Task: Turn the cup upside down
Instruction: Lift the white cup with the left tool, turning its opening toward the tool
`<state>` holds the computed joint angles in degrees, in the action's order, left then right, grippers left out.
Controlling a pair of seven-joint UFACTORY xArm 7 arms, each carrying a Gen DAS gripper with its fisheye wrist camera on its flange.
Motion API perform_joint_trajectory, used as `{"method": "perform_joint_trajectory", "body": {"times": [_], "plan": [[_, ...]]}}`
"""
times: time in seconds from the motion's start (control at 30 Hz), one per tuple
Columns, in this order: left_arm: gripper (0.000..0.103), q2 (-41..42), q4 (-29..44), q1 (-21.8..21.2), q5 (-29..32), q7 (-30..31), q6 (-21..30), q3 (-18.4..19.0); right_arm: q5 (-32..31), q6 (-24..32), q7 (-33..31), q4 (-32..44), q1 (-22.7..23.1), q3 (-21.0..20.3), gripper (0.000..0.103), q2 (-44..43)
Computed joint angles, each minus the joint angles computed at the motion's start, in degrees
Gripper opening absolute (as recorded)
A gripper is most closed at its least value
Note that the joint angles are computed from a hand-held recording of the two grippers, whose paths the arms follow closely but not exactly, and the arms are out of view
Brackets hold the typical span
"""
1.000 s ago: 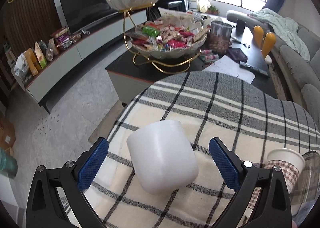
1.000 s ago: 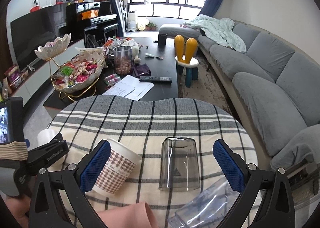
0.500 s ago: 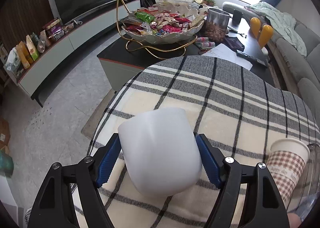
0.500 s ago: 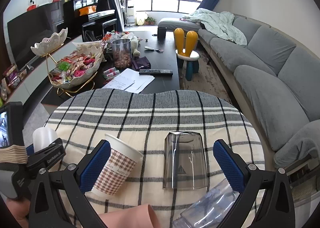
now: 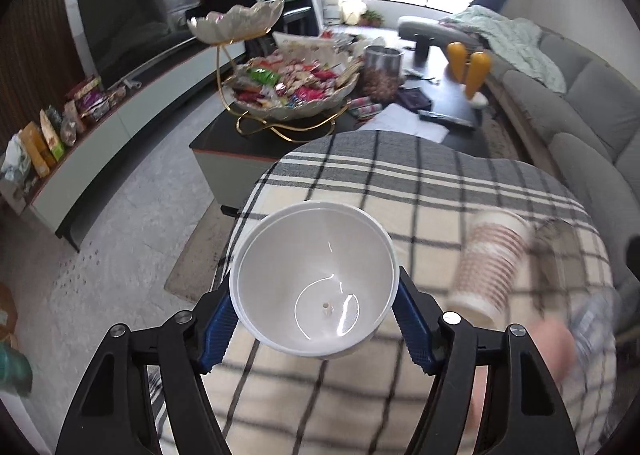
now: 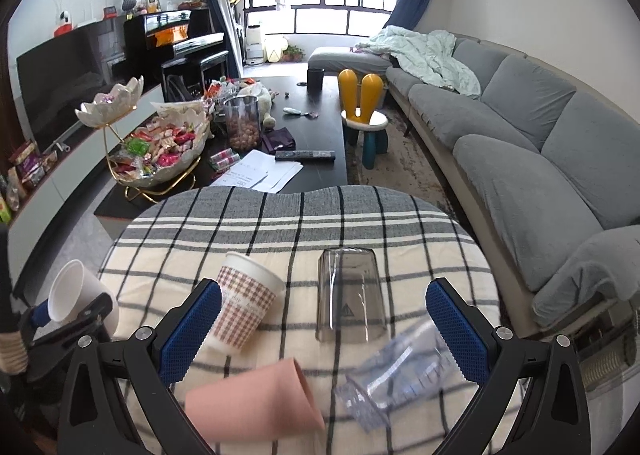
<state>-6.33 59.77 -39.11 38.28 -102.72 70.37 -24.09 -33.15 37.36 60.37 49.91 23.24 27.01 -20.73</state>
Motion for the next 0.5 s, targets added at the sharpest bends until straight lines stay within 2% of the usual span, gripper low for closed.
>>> {"method": "perform_joint_trajectory", "body": {"times": [0.3, 0.5], "plan": [[0.070, 0.22, 5.55, -7.52, -2.90, 1.05, 5.31, -6.63, 10.11, 5.58, -4.07, -7.92, 4.12, -0.04, 0.103, -15.62], [0.070, 4.01, 8.03, -12.89, -4.15, -0.65, 4.27, -7.08, 17.06, 10.75, -7.42, -12.70, 6.79, 1.11, 0.103, -24.61]]}}
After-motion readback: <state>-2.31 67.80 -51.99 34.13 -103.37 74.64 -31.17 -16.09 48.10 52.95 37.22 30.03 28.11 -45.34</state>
